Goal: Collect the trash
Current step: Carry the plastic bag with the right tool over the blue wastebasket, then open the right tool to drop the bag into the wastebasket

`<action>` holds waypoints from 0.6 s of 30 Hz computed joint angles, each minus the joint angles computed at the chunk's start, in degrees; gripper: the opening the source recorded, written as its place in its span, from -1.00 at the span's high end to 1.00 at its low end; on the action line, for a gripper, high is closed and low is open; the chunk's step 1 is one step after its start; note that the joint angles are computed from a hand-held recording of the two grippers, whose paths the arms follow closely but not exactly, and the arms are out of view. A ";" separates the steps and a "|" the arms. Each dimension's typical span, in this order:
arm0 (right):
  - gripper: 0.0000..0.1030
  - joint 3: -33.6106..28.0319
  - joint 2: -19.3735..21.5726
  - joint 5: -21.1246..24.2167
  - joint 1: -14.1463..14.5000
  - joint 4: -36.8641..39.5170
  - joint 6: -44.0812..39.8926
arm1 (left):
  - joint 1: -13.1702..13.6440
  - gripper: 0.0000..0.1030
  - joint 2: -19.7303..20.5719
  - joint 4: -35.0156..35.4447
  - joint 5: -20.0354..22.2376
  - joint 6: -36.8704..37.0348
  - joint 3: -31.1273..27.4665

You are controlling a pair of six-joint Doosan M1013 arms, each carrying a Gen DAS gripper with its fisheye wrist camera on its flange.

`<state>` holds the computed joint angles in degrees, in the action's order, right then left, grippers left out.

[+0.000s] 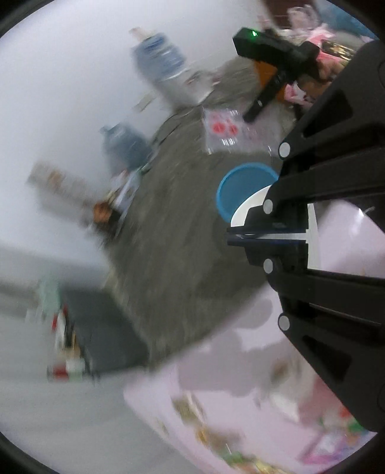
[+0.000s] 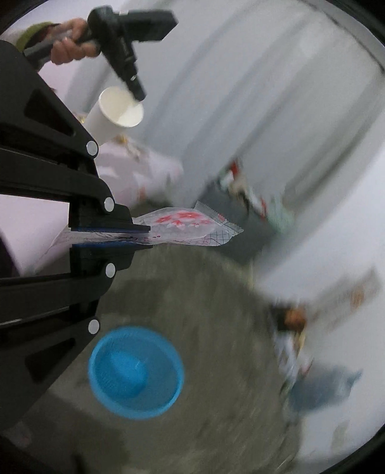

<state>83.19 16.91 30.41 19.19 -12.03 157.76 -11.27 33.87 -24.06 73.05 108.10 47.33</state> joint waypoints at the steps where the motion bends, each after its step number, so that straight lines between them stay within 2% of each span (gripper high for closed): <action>1: 0.90 1.91 -0.51 0.53 -0.74 -0.16 2.14 | -1.20 0.99 0.83 0.08 0.50 0.02 -0.35; 6: 0.90 6.89 -0.28 0.99 -3.98 2.49 5.86 | -7.52 0.99 7.23 1.96 3.20 -2.22 -3.90; 9: 0.90 8.54 1.16 0.84 -6.14 6.62 4.29 | -9.93 0.99 11.49 2.10 3.74 -4.37 -6.88; 13: 0.88 7.81 4.38 0.95 -8.52 12.34 -0.14 | -11.39 0.98 16.17 1.14 5.47 -7.22 -10.70; 15: 0.82 7.76 5.61 1.99 -9.27 14.48 -1.99 | -12.41 0.81 18.52 3.80 6.74 -9.33 -13.07; 16: 0.77 7.09 6.96 2.85 -9.83 16.12 -3.78 | -12.79 0.44 18.90 4.88 6.13 -10.29 -13.02; 17: 0.63 6.58 7.77 3.84 -10.12 16.66 -4.45 | -12.89 0.13 19.11 5.56 5.51 -10.87 -12.81; 18: 0.41 5.87 8.89 5.59 -10.32 16.19 -3.88 | -12.94 0.08 18.82 6.22 4.29 -11.24 -11.80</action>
